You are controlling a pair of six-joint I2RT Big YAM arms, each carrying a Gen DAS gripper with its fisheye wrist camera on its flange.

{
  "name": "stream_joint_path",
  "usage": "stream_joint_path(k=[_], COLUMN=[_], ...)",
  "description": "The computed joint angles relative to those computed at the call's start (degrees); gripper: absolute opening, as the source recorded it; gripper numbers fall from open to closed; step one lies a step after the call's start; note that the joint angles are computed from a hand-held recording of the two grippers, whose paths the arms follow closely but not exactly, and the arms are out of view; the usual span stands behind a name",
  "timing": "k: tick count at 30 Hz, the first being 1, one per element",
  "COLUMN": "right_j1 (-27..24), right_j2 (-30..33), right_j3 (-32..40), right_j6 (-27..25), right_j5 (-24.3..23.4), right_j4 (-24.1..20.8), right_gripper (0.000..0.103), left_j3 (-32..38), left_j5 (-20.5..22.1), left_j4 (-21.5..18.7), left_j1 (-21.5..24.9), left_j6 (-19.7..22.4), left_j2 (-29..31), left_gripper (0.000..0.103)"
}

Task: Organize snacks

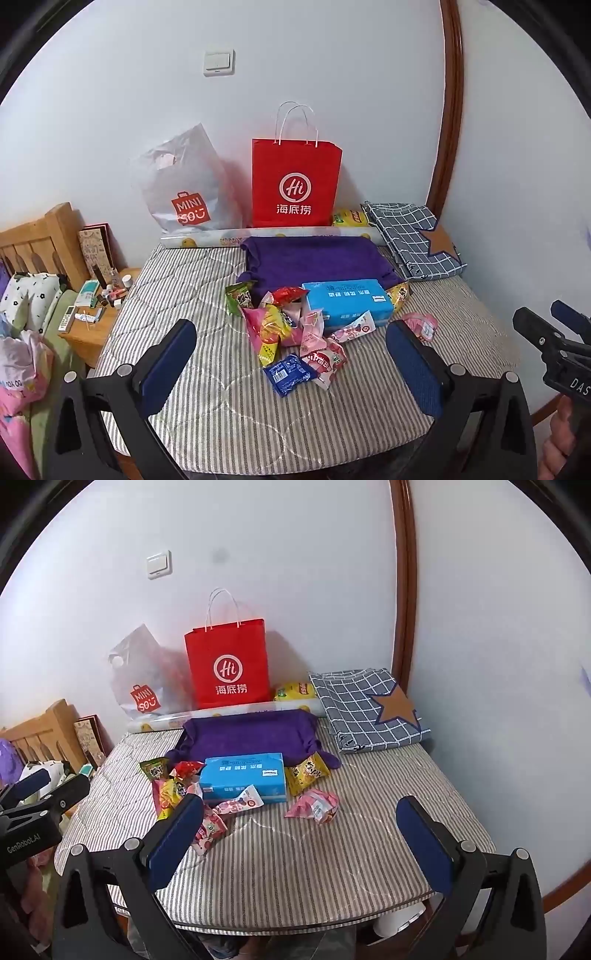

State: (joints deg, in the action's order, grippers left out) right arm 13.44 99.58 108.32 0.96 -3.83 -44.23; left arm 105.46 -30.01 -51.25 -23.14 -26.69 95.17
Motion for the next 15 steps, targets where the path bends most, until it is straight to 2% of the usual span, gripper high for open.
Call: stream_joint_path(k=[15], right_j1=[0.64], right_j2=[-0.21], right_j3=[0.23], right_j6=[-0.42], right_j5=[0.47], right_j4=[0.24], right_gripper=[0.102], left_j3=[-1.22], left_j5=[-0.06], left_j4=[0.85], left_j1=[-0.05], left_j6=[0.27], left_j2=[-0.54], left_gripper=[0.103])
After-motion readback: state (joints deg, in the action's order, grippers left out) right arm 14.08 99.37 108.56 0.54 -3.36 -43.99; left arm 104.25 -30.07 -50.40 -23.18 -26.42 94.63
